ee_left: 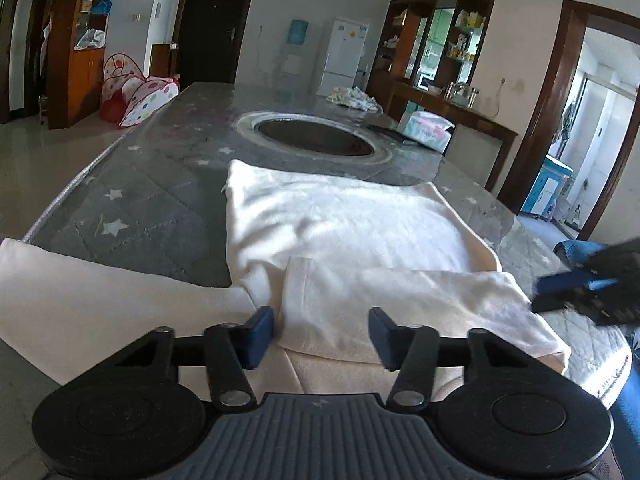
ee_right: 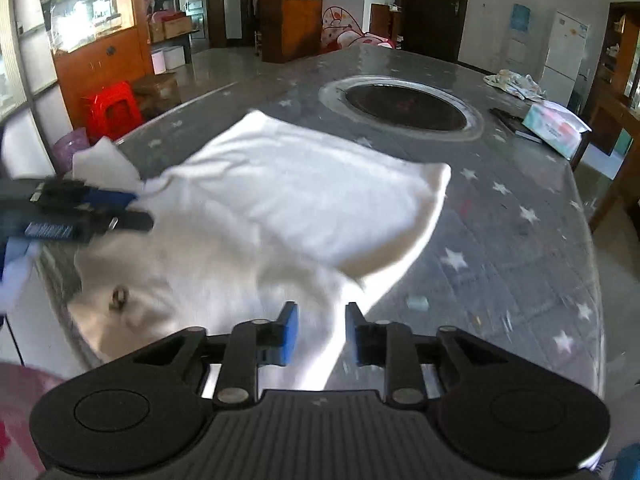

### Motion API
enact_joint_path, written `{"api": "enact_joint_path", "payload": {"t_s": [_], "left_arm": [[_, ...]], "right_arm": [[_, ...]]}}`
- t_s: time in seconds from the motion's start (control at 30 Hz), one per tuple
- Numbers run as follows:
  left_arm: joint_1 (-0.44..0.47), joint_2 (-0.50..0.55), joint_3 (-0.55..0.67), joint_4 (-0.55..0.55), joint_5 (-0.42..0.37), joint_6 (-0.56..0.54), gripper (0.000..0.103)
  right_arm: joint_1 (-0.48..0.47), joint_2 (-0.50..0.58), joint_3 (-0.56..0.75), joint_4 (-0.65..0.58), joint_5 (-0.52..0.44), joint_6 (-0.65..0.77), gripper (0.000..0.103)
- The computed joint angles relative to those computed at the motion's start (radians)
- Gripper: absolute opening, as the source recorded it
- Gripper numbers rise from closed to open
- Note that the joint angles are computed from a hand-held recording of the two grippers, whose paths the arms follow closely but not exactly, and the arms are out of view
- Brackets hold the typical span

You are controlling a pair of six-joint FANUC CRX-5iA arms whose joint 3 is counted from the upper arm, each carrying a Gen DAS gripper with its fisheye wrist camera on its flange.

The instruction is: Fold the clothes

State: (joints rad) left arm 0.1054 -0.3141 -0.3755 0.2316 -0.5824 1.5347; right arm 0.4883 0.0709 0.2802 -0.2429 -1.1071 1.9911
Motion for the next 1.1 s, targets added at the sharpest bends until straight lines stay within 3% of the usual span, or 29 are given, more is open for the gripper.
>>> {"api": "enact_joint_path", "payload": {"t_s": [0.17, 0.2, 0.4, 0.5, 0.73, 0.8, 0.93, 1.0, 1.1], "left_arm": [[-0.024, 0.014, 0.048, -0.113, -0.024, 0.078, 0.017], [-0.024, 0.015, 0.052, -0.117, -0.028, 0.080, 0.010], [-0.026, 0.005, 0.059, -0.076, -0.001, 0.030, 0.002], [-0.031, 0.003, 0.067, -0.047, 0.019, 0.003, 0.001], [-0.023, -0.016, 0.042, 0.104, 0.065, -0.165, 0.004], [-0.025, -0.023, 0.047, 0.042, 0.042, -0.127, 0.008], [-0.043, -0.018, 0.082, -0.152, -0.043, 0.039, 0.035], [-0.056, -0.011, 0.100, -0.237, -0.079, 0.126, 0.043], [-0.047, -0.008, 0.088, -0.246, -0.073, 0.155, 0.045]], "right_arm": [[-0.021, -0.049, -0.046, -0.029, -0.009, 0.017, 0.036], [-0.022, -0.058, -0.056, -0.032, -0.005, 0.024, 0.041], [-0.014, -0.096, -0.109, -0.054, 0.004, 0.053, 0.048], [0.011, -0.109, -0.151, -0.025, 0.054, 0.040, 0.050], [0.058, -0.142, -0.232, 0.060, 0.171, -0.017, 0.050], [0.083, -0.161, -0.278, 0.118, 0.222, -0.023, 0.047], [0.097, -0.177, -0.315, 0.162, 0.271, -0.056, 0.045], [0.099, -0.180, -0.322, 0.169, 0.285, -0.065, 0.044], [0.105, -0.184, -0.329, 0.178, 0.296, -0.064, 0.044]]}}
